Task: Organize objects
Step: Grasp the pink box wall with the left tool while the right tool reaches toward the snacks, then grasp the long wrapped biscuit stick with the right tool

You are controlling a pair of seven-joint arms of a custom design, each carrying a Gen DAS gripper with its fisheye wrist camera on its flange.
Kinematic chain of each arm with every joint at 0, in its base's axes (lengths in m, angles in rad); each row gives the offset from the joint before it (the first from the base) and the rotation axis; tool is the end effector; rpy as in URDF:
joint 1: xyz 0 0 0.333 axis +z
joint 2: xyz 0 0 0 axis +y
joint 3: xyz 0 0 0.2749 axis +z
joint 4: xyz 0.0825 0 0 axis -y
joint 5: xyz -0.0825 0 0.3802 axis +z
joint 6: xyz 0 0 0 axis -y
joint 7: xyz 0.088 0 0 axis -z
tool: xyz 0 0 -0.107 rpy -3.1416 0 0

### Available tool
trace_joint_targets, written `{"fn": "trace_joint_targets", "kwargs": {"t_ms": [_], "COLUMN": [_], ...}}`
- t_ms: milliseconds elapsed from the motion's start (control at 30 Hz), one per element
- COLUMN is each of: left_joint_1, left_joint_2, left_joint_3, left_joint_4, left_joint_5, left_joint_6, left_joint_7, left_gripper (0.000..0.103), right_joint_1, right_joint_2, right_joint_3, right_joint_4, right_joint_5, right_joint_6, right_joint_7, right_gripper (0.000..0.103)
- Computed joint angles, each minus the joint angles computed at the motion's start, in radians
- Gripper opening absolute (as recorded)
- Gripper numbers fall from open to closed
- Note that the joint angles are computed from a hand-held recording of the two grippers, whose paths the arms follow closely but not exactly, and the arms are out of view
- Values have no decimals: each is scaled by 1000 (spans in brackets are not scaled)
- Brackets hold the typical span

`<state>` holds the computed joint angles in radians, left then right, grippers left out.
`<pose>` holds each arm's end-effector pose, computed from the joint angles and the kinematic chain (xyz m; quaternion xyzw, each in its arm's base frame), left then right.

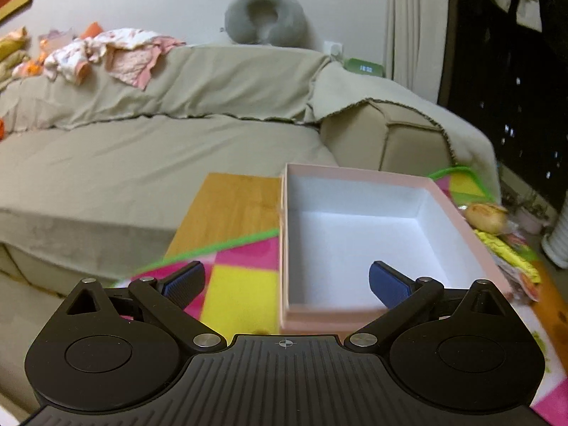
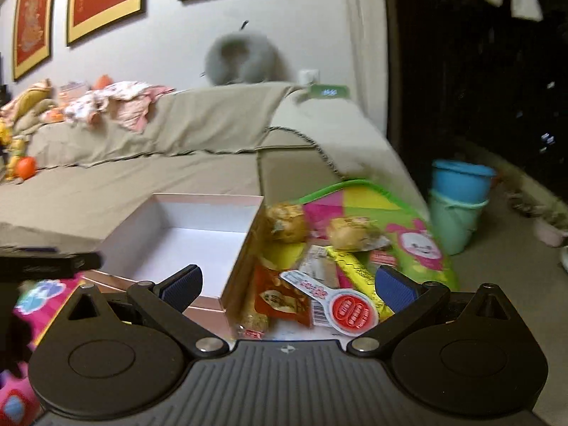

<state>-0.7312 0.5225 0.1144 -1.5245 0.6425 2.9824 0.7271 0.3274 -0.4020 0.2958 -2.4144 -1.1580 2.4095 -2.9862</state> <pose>0.5500 -0.4610 0.4235 -0.4858 0.7365 -0.4111 0.2294 0.3854 0.2752 0.4614 -0.5062 0.7011 -0.3969 0.3078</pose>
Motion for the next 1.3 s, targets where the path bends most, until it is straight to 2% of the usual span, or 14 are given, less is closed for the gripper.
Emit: {"fn": "trace_joint_targets", "kwargs": {"t_ms": [33,67,100,133,200,400,500,633,733,900,967,1000,1033,1300], "left_joint_1": [16,18,17,22,69,107,86,71,79,87,88,86,86,76], "left_joint_2": [29,57,86,109,162,219,215,212,213,209,206,205,205,205], "left_joint_3": [-22,-26,-26,-34,-99,-149,-120,-105,-115,-124,-124,-122,-121,-107], "left_joint_4": [47,89,135,171,243,300,286,287,290,283,277,275,273,270], "left_joint_5": [-17,-25,-30,-40,-110,-236,-244,-250,-271,-298,-305,-306,-307,-320], "left_joint_6": [-31,-55,-88,-120,-165,-201,-181,-185,-191,-188,-184,-181,-177,-167], "left_joint_7": [37,54,67,84,170,260,262,270,278,286,287,286,285,258], "left_gripper": [96,74,39,24,21,11,9,9,9,9,9,9,9,10], "right_joint_1": [-3,-4,-6,-8,-16,-77,-119,-164,-148,-131,-161,-171,-182,-117], "right_joint_2": [6,13,17,20,19,73,145,330,509,764,822,825,825,602], "right_joint_3": [-2,-4,-7,-15,-36,-85,-151,-219,-244,-272,-248,-240,-228,-259], "right_joint_4": [5,9,10,8,-1,35,94,255,442,747,807,806,801,538], "right_joint_5": [0,-2,-5,-10,-14,-30,-15,117,240,465,606,655,704,788], "right_joint_6": [-13,-27,-33,-27,4,60,204,386,359,239,230,226,225,223], "right_joint_7": [-25,-54,-76,-90,-108,-136,-126,-138,-222,-365,-463,-502,-550,-710], "right_gripper": [103,103,103,103,103,103,103,101,93,82,69,63,50,38]}}
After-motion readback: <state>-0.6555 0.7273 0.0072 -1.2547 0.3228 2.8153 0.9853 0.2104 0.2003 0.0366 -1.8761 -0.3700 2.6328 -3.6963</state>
